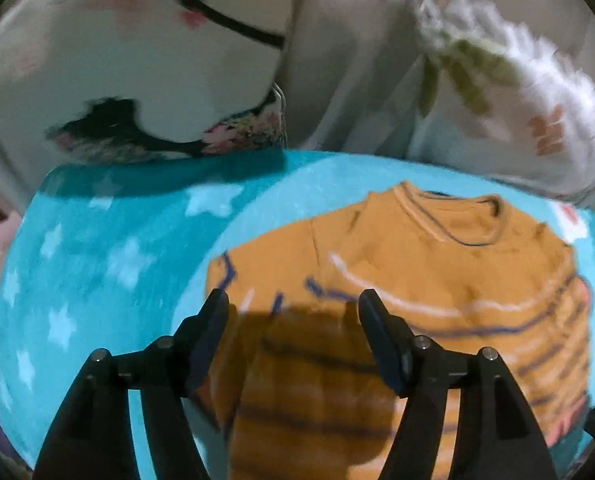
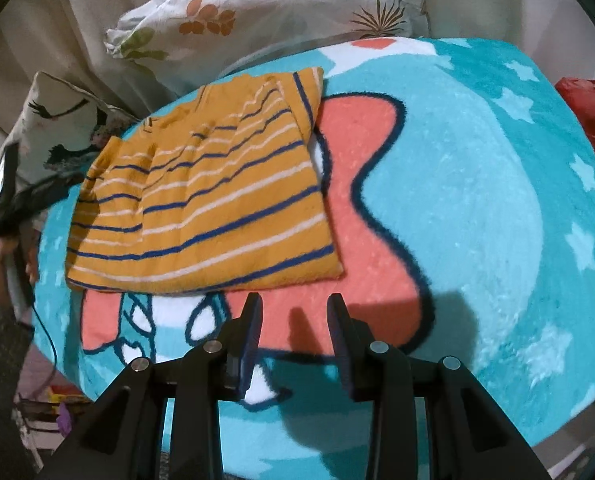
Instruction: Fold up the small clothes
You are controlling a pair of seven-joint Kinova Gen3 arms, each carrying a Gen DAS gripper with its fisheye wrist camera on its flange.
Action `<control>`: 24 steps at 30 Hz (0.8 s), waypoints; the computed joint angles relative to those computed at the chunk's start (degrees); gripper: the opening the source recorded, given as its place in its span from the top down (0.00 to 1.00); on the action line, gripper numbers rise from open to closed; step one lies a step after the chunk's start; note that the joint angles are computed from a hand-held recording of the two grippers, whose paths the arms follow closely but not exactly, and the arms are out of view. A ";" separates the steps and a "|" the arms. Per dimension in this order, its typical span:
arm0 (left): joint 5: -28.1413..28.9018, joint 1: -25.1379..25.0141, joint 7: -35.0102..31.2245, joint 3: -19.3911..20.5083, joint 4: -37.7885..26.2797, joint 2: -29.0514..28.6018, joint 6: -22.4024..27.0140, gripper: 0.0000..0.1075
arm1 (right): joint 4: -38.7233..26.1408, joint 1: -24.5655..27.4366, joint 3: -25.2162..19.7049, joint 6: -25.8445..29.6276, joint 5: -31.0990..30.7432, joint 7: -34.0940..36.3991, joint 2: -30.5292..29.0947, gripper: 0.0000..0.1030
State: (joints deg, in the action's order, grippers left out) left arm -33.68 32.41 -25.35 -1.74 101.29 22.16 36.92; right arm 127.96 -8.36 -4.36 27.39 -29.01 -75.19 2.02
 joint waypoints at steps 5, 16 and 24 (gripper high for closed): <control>4.14 -13.27 -11.65 11.74 -2.41 3.94 -1.95 0.90 | -0.54 -12.12 5.90 -2.04 6.21 -11.65 0.44 0.65; 29.13 -40.09 -32.70 26.86 7.98 0.91 -16.17 0.83 | -9.93 -24.76 3.39 -0.67 24.51 -36.16 5.94 0.65; 44.92 -48.14 -50.81 30.55 13.79 -2.96 -19.64 0.71 | -18.94 -25.40 -6.11 1.22 34.05 -43.05 12.24 0.60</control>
State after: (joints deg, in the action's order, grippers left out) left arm 11.24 -15.73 -76.17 28.80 115.08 19.20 17.28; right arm 109.01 -33.76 -10.47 28.61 5.04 -118.23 14.26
